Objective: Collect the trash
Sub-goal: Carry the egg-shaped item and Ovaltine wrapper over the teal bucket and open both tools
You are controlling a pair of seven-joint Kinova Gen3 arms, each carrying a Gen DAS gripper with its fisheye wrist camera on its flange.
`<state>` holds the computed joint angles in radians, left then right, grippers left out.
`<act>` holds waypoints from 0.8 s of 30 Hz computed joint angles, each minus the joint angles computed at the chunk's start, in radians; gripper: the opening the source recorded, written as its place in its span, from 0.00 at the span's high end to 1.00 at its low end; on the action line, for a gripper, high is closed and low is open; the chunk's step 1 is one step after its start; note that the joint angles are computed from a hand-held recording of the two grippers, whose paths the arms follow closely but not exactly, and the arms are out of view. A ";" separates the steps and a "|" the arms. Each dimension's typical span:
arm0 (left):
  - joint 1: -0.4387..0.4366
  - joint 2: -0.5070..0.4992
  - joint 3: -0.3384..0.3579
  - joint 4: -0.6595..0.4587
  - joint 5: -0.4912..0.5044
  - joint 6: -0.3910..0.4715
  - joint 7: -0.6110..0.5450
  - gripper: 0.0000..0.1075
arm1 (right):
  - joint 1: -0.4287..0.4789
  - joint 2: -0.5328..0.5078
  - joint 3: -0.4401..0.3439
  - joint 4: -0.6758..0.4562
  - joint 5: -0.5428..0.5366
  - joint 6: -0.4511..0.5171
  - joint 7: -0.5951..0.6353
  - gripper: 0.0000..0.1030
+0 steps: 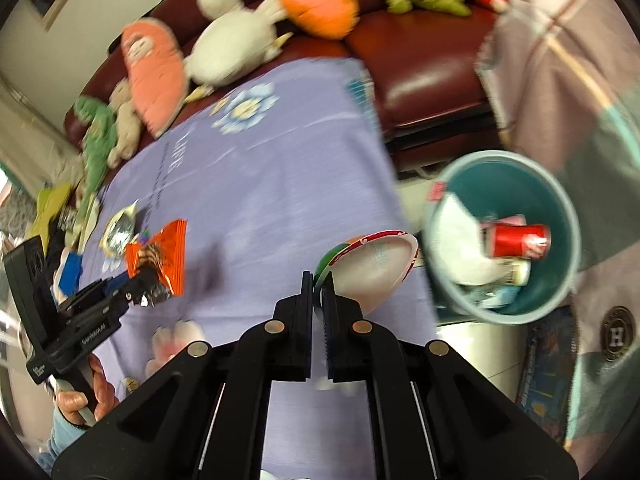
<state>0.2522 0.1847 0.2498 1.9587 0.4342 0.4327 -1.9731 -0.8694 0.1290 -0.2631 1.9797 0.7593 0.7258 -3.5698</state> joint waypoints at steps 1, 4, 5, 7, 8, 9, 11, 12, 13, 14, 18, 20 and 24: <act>0.026 0.012 0.001 -0.014 -0.021 0.000 0.022 0.73 | 0.000 -0.027 0.003 0.031 0.002 0.007 -0.026 0.96; 0.113 0.066 0.001 -0.078 -0.103 0.008 0.106 0.73 | 0.021 -0.079 -0.015 0.089 0.003 0.024 -0.073 0.96; 0.144 0.086 -0.001 -0.105 -0.133 0.016 0.137 0.73 | 0.034 -0.100 -0.023 0.116 0.004 0.024 -0.093 0.96; 0.190 0.121 0.001 -0.147 -0.179 0.030 0.180 0.73 | 0.062 -0.128 -0.041 0.157 0.010 0.014 -0.121 0.96; 0.214 0.138 0.000 -0.168 -0.203 0.036 0.201 0.73 | 0.076 -0.138 -0.050 0.172 0.012 0.007 -0.131 0.96; 0.231 0.154 0.001 -0.188 -0.222 0.044 0.215 0.73 | 0.092 -0.149 -0.056 0.193 0.017 -0.007 -0.146 0.96; 0.277 0.191 -0.001 -0.231 -0.260 0.058 0.255 0.73 | 0.123 -0.166 -0.067 0.228 0.022 -0.040 -0.163 0.96; 0.289 0.205 0.001 -0.248 -0.273 0.066 0.266 0.73 | 0.136 -0.170 -0.073 0.240 0.022 -0.053 -0.166 0.96; 0.313 0.225 -0.002 -0.275 -0.291 0.077 0.284 0.73 | 0.151 -0.174 -0.076 0.254 0.024 -0.069 -0.170 0.96; 0.323 0.241 0.000 -0.295 -0.302 0.086 0.293 0.73 | 0.167 -0.182 -0.074 0.272 0.022 -0.089 -0.167 0.96; 0.377 0.301 -0.001 -0.375 -0.344 0.120 0.327 0.73 | 0.222 -0.198 -0.077 0.315 0.007 -0.140 -0.140 0.96; 0.403 0.337 -0.005 -0.420 -0.363 0.145 0.342 0.73 | 0.249 -0.208 -0.079 0.344 0.006 -0.165 -0.141 0.96; 0.445 0.403 -0.013 -0.503 -0.389 0.192 0.363 0.73 | 0.299 -0.220 -0.085 0.385 0.008 -0.201 -0.138 0.96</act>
<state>0.6972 0.5873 0.2372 1.4559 0.0447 0.6250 -1.6104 -0.5708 -0.0907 -0.3478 2.3648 0.7673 0.5243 -3.7080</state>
